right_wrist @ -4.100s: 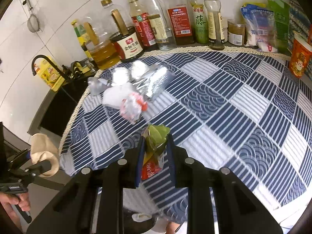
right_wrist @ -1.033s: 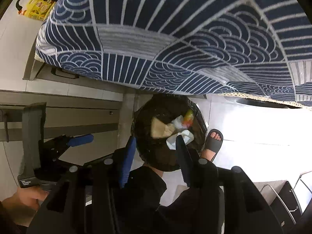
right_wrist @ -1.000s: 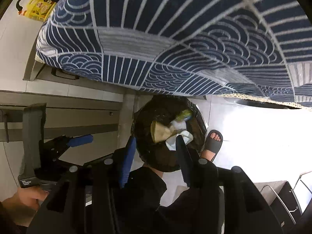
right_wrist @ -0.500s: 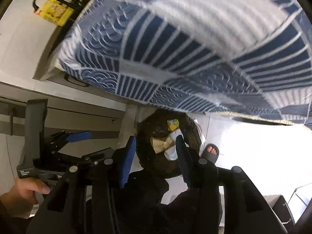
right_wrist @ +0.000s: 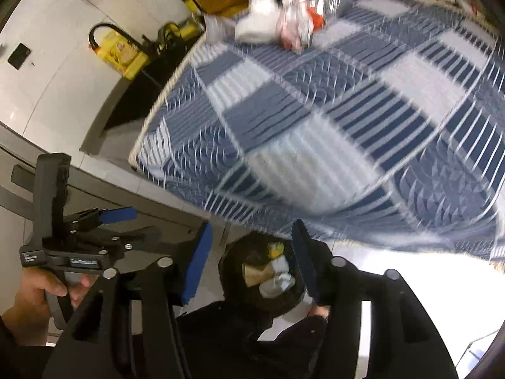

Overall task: Collect trash
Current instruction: 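Raise both tools back up to the trash on the table, then grasp the red-and-white crumpled paper with the right gripper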

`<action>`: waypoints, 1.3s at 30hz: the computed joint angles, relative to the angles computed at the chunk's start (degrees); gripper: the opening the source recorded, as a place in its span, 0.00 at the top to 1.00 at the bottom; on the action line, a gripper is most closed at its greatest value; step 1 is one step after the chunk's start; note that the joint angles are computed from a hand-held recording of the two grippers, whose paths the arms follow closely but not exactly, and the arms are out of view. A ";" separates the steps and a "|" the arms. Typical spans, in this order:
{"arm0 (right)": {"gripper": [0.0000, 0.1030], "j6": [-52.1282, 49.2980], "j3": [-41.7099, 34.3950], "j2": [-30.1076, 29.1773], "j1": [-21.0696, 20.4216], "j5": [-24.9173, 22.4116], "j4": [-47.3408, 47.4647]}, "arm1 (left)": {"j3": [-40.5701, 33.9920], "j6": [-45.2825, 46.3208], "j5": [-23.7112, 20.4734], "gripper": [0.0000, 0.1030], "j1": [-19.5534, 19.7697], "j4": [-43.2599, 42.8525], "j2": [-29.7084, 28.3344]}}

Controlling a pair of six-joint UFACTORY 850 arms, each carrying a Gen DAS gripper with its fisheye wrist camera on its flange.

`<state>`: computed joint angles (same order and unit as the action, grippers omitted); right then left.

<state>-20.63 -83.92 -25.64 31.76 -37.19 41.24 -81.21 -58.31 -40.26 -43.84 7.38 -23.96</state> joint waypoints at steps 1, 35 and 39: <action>0.41 -0.21 -0.74 -0.14 -0.29 0.44 0.01 | -0.66 -0.82 -0.27 0.07 0.01 1.58 0.10; 0.21 17.90 -55.83 -34.79 -2.33 -12.06 -18.39 | -21.18 3.35 -6.45 0.07 7.87 10.13 -8.49; 0.37 21.34 -68.34 -42.47 -2.33 -18.01 -20.60 | -21.62 4.18 -6.22 0.07 8.56 8.72 -9.31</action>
